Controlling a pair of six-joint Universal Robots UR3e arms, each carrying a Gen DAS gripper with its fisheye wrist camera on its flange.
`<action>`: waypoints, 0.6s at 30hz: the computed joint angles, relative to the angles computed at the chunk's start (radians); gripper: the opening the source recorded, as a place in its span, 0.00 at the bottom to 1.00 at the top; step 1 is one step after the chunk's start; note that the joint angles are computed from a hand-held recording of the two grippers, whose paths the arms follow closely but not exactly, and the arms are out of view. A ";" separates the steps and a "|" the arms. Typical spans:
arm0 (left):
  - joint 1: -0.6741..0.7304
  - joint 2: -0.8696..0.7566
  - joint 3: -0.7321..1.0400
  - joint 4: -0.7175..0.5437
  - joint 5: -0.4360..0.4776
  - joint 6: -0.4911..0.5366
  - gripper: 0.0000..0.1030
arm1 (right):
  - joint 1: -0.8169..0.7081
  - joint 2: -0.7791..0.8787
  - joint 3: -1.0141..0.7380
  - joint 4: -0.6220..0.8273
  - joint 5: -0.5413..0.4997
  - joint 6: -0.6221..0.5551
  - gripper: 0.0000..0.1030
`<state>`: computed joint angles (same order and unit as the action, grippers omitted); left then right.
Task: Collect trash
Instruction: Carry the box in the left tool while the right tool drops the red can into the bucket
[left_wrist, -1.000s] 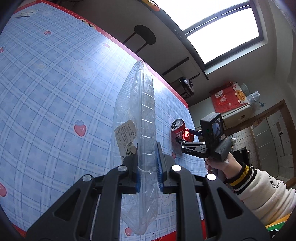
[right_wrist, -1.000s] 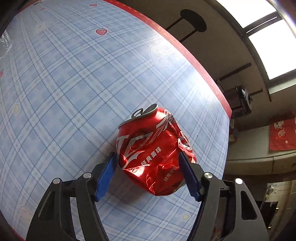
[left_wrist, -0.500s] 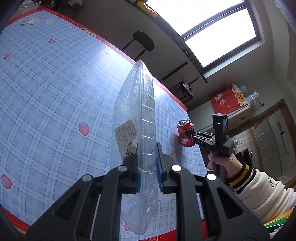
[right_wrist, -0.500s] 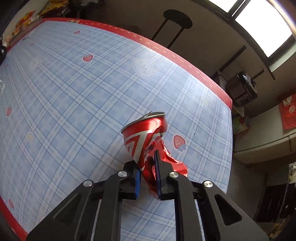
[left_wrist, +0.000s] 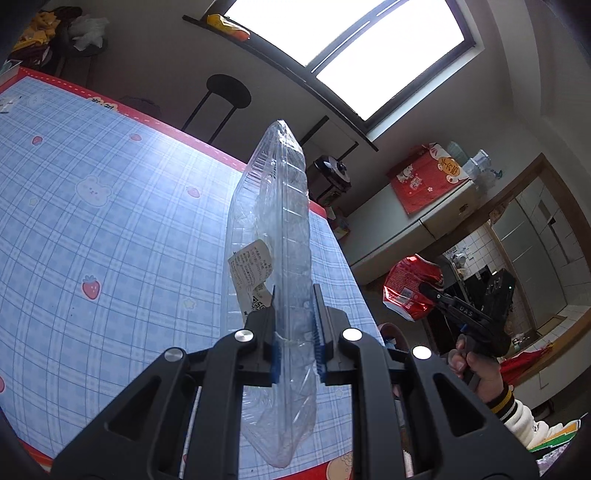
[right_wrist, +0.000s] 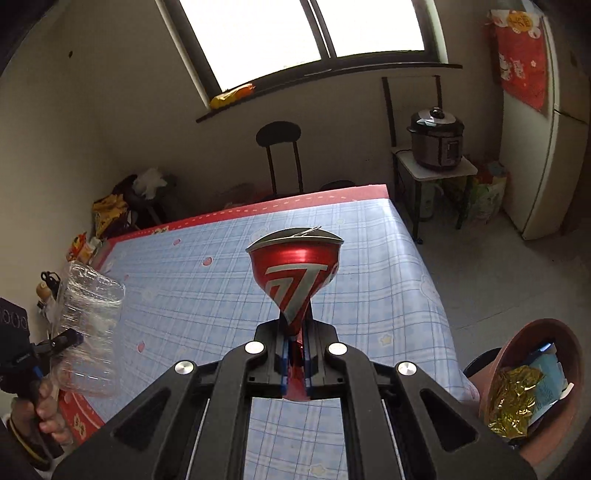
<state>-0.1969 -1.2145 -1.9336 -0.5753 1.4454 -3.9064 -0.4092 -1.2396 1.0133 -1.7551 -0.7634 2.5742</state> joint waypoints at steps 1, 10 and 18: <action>-0.036 -0.048 0.050 0.005 0.022 -0.005 0.17 | -0.058 -0.031 0.014 0.035 0.028 -0.036 0.06; -0.288 -0.497 0.584 -0.058 0.145 -0.028 0.17 | -0.498 -0.040 -0.182 0.319 0.164 -0.283 0.06; -0.426 -0.860 1.132 -0.236 0.196 -0.014 0.17 | -0.681 0.099 -0.399 0.463 0.204 -0.390 0.06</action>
